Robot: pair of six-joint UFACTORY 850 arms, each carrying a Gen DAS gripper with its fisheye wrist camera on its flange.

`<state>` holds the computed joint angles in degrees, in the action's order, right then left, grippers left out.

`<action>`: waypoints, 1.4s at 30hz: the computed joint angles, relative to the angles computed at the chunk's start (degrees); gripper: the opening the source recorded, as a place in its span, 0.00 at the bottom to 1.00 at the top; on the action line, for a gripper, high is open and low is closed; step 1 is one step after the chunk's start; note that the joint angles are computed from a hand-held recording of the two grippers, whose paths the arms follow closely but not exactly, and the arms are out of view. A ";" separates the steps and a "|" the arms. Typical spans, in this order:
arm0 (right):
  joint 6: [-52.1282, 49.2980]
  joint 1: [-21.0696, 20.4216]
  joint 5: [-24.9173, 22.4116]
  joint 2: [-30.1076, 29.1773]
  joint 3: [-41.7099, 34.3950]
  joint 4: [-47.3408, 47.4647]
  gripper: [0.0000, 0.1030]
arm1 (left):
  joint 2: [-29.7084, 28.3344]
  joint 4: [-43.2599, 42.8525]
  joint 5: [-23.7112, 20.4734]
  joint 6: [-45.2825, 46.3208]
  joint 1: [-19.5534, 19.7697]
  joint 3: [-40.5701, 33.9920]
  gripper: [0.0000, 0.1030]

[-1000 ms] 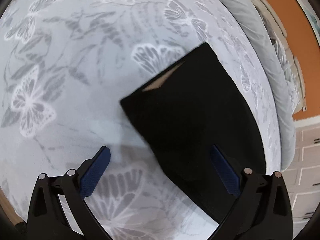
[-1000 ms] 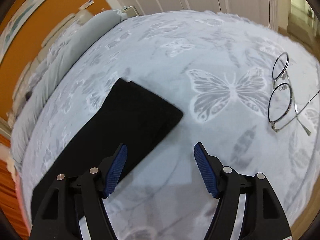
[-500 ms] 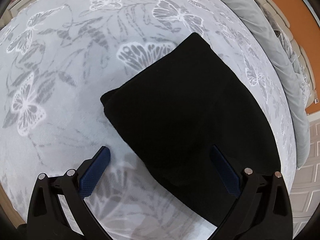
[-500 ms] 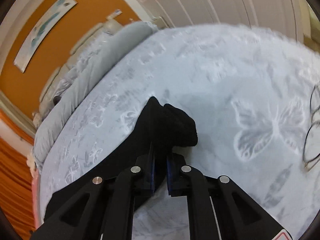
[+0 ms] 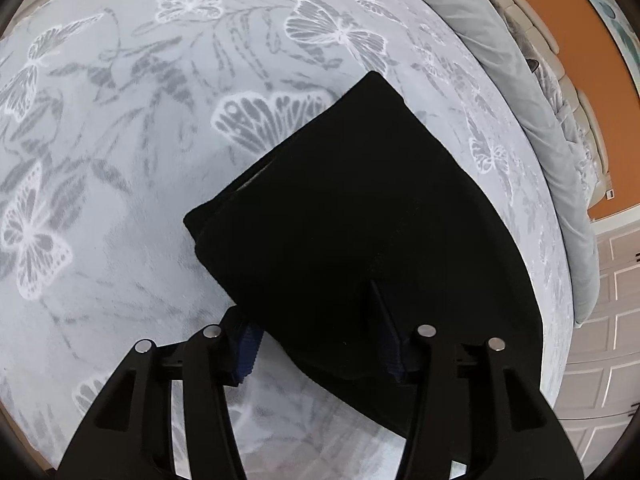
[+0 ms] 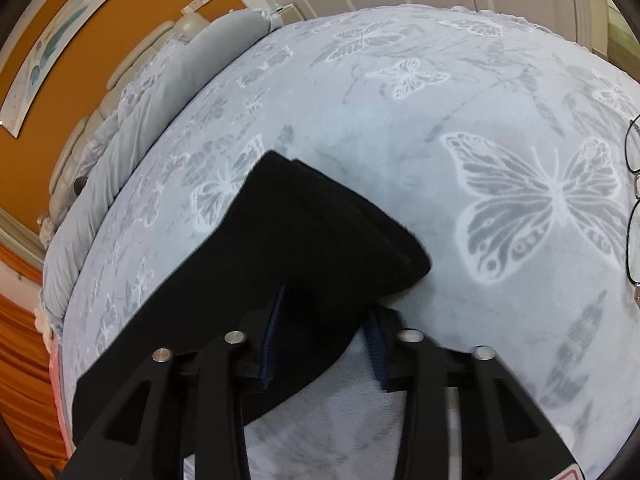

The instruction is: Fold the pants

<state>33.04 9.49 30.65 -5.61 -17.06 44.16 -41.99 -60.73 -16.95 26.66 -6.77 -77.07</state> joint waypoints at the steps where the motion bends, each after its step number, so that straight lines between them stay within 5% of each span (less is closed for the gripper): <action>1: 1.18 0.04 0.77 0.83 0.52 -0.76 0.08 | 0.09 0.16 0.06 0.12 -0.05 0.09 0.47; 5: -1.51 2.25 5.38 6.84 3.08 3.94 0.07 | 0.85 1.17 0.25 0.10 -0.14 0.71 0.38; 10: 1.15 0.60 1.16 2.10 1.53 2.33 0.07 | 0.85 1.42 -0.53 -0.11 0.09 0.71 0.38; 17: -24.63 13.77 9.33 8.85 -5.67 21.12 0.08 | 3.22 6.92 1.95 -6.05 -0.87 2.62 0.45; 21: -31.93 20.52 10.68 2.68 -16.19 19.64 0.08 | 4.95 5.79 2.75 -3.55 -1.17 4.16 0.46; 29: -46.25 27.65 5.72 -13.08 -36.19 19.50 0.08 | 7.56 0.66 4.09 3.02 -0.30 6.93 0.53; 37: -60.24 29.33 -1.58 -25.93 -51.03 25.62 0.08 | 9.11 0.57 6.30 7.28 1.62 8.70 0.56; 42: -77.91 30.37 -4.59 -33.46 -59.90 38.86 0.08 | 10.69 -7.51 7.59 18.56 3.28 10.49 0.56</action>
<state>-44.88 39.87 26.05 -39.06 -76.96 83.01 -31.30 -68.24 -9.36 45.22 -3.49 -66.58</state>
